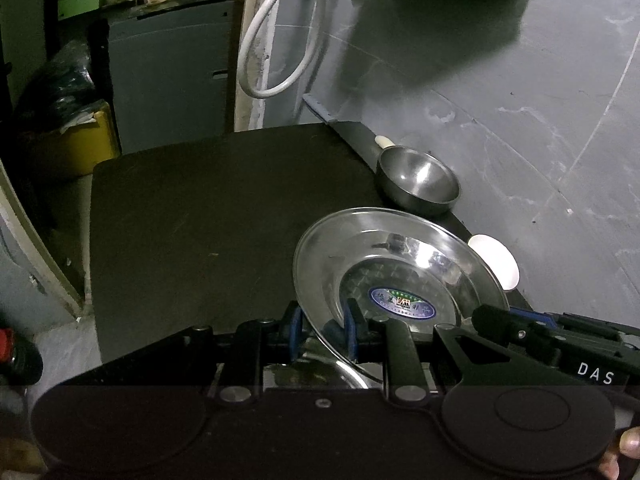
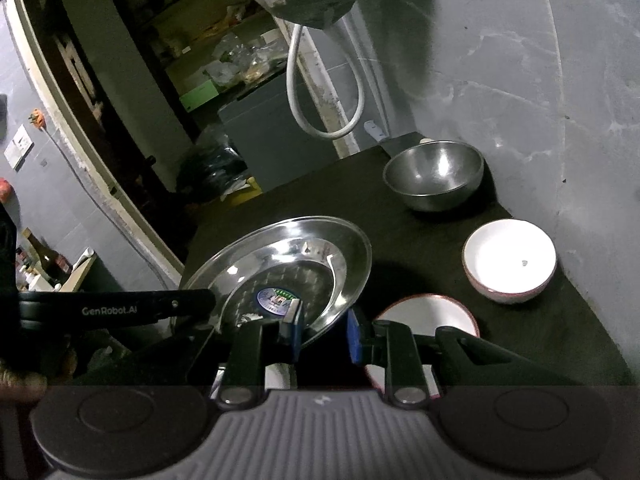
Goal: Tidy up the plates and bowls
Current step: 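Carry the labelled plate with both grippers and lower it onto the large steel plate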
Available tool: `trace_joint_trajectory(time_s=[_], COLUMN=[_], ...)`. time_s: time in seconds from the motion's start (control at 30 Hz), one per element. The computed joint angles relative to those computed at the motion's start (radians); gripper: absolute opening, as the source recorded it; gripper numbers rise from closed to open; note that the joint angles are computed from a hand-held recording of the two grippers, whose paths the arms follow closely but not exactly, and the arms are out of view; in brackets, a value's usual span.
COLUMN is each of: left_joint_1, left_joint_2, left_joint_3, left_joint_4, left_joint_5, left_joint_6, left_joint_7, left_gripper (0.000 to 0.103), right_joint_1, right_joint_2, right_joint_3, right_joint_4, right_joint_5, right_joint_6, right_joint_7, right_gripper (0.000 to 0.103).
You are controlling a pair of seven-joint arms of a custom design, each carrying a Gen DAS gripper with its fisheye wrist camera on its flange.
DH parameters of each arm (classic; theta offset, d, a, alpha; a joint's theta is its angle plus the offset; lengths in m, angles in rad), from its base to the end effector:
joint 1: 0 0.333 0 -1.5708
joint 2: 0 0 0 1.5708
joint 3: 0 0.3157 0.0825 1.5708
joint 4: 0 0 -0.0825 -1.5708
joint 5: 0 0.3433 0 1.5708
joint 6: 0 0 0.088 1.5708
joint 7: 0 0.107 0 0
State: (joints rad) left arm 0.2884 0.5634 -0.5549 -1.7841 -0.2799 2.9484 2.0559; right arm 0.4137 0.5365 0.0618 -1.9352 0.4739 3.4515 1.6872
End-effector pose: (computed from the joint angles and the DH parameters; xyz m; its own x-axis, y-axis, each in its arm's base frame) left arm 0.6640 -0.0991 0.3741 -0.3771 -0.9069 0.1878 -0.7352 0.1698 -0.6562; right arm 0.5938 0.2392 0.3486 0.0033 -0.9179 -0.3968 -0.6346 0.3047 -0.7102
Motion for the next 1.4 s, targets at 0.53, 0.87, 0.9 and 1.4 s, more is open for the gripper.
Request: trace_joint_trajectory(time_s=[0.53, 0.87, 0.9, 1.4], left_joint_1=[0.101, 0.120, 0.121, 0.135], left_joint_2=[-0.068, -0.102, -0.106, -0.162], left_joint_3=[-0.056, -0.043, -0.041, -0.017], left_joint_4=[-0.116, -0.167, -0.175, -0.285], left_joint_5=[-0.079, -0.143, -0.149, -0.246], left_joint_6=[0.018, 0.022, 0.024, 0.049], left_joint_7=[0.082, 0.120, 0.124, 0.168], left_gripper=[0.024, 0.024, 0.024, 0.025], right_joint_1=[0.002, -0.046, -0.053, -0.141], right_joint_2=[-0.036, -0.026, -0.024, -0.009], right_joint_3=[0.045, 0.111, 0.119, 0.236], right_joint_4=[-0.047, -0.041, -0.041, -0.061], right_joint_5=[-0.039, -0.093, -0.099, -0.181], right_joint_6=[-0.005, -0.024, -0.027, -0.066], right_joint_7=[-0.001, 0.013, 0.017, 0.050], right_gripper=[0.026, 0.026, 0.026, 0.026])
